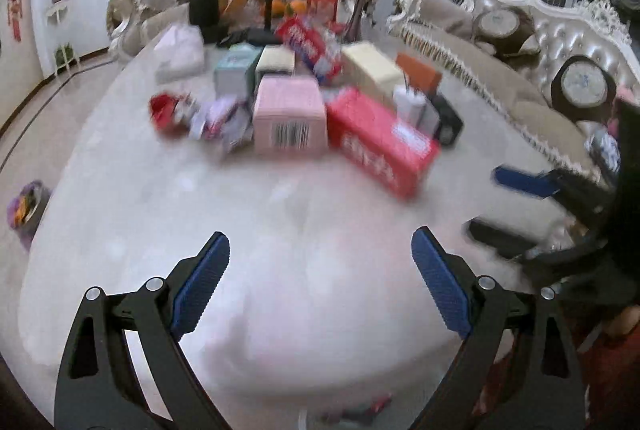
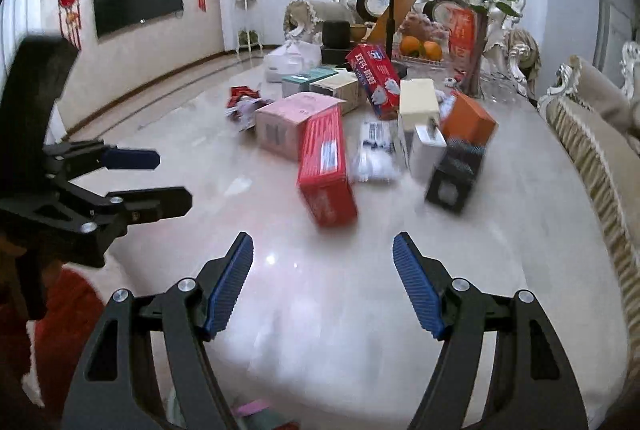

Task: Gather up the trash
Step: 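Move both tools back over the table toward the remaining boxes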

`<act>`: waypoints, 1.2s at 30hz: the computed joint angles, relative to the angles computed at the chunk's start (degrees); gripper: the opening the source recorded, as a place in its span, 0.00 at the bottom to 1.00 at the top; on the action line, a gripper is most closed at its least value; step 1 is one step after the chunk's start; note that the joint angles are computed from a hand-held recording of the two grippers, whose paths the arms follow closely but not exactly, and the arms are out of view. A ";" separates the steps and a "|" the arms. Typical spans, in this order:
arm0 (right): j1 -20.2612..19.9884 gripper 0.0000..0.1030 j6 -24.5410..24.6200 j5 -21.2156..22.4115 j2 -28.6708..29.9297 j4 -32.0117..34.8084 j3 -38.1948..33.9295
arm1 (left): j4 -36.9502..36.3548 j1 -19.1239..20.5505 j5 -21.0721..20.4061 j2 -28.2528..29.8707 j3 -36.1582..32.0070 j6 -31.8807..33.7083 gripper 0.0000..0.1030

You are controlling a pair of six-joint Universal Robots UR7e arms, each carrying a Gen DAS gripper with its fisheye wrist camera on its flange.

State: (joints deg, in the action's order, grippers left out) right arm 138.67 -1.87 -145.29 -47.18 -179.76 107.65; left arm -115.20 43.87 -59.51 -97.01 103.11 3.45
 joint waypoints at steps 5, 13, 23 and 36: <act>-1.67 0.67 0.00 -0.89 1.07 4.23 -2.85 | -4.29 3.82 -6.48 5.69 -4.20 2.87 0.87; -1.93 0.67 2.20 -2.97 -4.07 0.41 2.04 | -6.51 5.42 -5.83 9.89 -6.37 6.49 0.87; -4.65 0.67 4.62 -3.53 -7.09 0.61 3.21 | -7.24 7.39 -7.22 13.62 -8.49 8.77 0.87; -8.23 0.67 6.42 1.45 -9.33 3.17 3.75 | -3.38 8.58 -8.53 17.63 -13.87 11.47 0.87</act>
